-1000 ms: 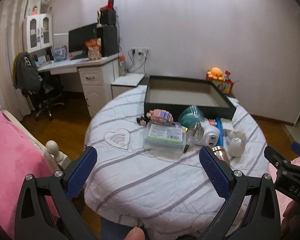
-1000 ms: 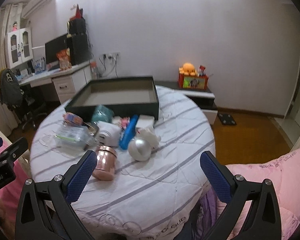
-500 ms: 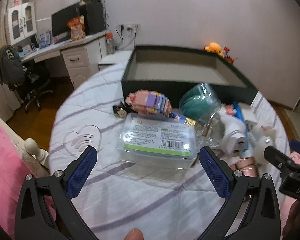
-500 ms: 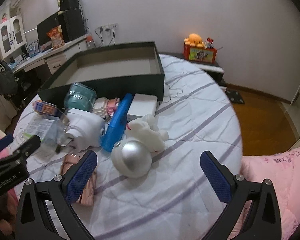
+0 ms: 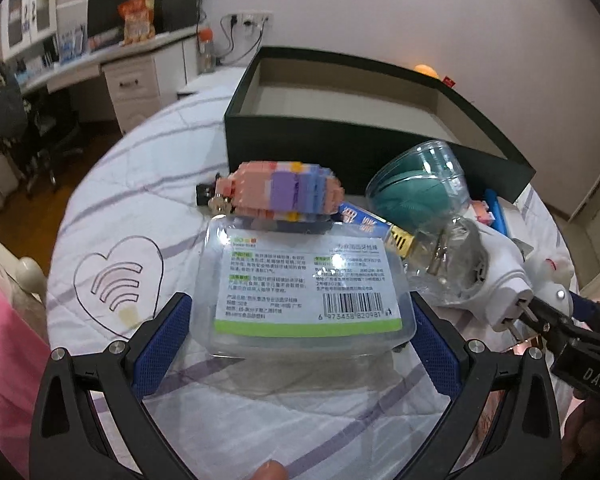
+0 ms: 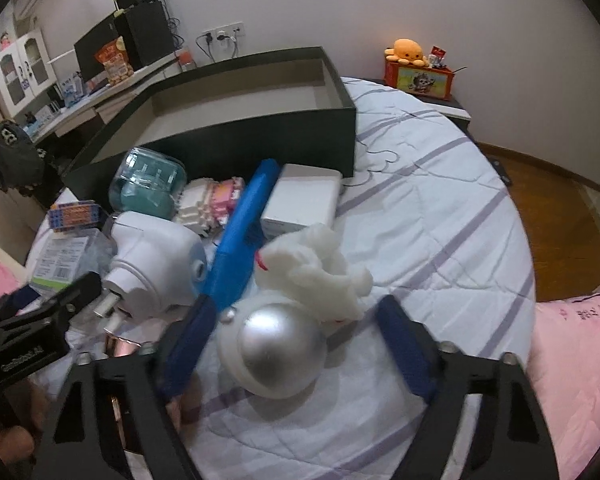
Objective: Organize rigid objects
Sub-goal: 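Grasp the clear plastic box with left gripper while right gripper grasps silver ball toy, then lower both held items into the black box and open both grippers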
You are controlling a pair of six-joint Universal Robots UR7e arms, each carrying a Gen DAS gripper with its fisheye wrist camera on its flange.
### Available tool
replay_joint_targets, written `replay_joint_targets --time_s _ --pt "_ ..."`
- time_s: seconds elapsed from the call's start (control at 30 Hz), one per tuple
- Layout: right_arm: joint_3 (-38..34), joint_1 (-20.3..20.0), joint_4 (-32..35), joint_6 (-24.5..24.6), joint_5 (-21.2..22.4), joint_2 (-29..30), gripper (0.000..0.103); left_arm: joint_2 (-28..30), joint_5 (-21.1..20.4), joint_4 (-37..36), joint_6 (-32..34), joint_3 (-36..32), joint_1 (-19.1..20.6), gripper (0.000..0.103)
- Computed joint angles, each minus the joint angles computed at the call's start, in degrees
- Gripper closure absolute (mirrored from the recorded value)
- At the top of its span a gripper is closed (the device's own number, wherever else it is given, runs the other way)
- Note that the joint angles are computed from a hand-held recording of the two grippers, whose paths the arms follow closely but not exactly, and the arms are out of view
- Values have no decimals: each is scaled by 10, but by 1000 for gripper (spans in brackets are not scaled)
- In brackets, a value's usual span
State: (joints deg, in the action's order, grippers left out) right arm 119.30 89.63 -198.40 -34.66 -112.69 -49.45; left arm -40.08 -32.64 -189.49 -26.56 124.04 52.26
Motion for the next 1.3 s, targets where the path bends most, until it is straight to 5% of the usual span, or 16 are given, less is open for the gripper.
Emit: replay_joint_targets --time_s 0.07,0.87,1.07,1.3 --pt "-4 3 4 -5 0 1 39 -1 5 21 -11 -3 -1 8" --pt "30 3 63 3 90 -74 39 -90 38 97 -111 74 -70 8" --pt "-3 32 82 -11 114 -75 39 -105 63 71 -40 41 -84 8" --pt "-155 66 154 -20 106 -3 39 -58 51 11 123 -101 -25 8"
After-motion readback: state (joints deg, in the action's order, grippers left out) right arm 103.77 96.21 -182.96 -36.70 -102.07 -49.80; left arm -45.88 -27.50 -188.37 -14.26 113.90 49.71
